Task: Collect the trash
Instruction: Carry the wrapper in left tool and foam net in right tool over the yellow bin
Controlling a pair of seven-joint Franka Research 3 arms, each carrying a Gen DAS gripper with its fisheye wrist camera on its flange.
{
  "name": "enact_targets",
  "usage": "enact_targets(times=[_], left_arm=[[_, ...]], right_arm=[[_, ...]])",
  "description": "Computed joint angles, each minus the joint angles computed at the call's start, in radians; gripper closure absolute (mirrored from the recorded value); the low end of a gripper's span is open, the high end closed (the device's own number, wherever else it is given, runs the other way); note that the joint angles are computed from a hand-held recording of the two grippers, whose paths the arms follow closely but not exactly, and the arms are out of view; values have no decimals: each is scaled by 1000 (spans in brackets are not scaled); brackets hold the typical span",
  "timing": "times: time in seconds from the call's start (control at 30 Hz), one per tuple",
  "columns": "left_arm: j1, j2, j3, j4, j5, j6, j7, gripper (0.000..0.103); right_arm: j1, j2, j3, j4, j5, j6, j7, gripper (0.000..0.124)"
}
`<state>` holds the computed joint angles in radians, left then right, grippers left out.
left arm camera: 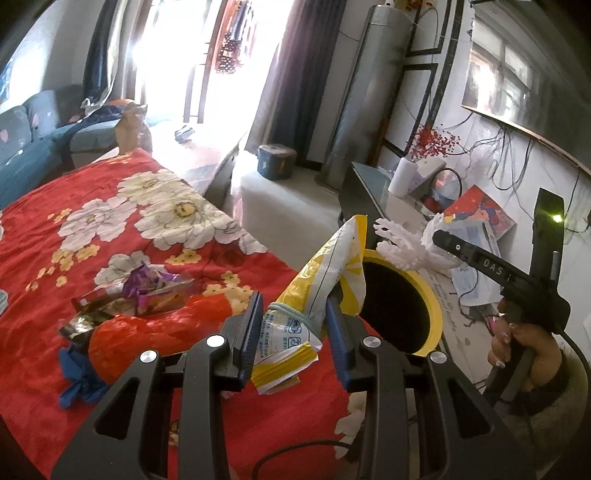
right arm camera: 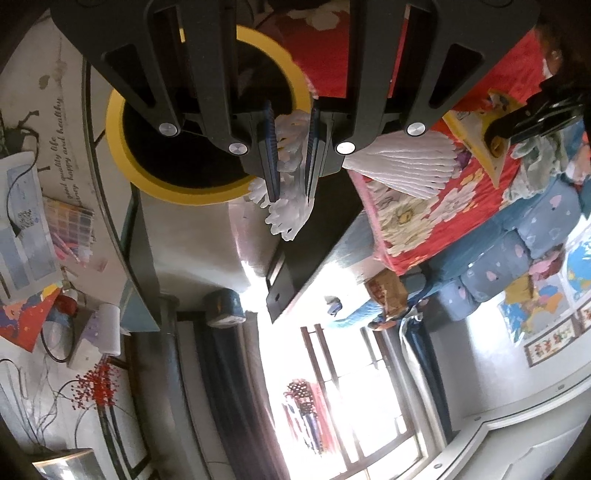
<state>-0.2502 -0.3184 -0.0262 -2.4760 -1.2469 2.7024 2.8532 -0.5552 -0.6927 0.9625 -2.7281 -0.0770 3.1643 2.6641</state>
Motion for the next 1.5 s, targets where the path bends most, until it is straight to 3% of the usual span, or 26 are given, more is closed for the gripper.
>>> enact_targets(times=[1.0,1.5], left_arm=[[-70,76,-79,39,5,18,-21,71],[-89,152,-130,73,31,67,-58,71]], right_arm=[[-34,-20,-33,-74,-48,-59,95,114],[-58,17,-41,-96,-118,-93,169,114]])
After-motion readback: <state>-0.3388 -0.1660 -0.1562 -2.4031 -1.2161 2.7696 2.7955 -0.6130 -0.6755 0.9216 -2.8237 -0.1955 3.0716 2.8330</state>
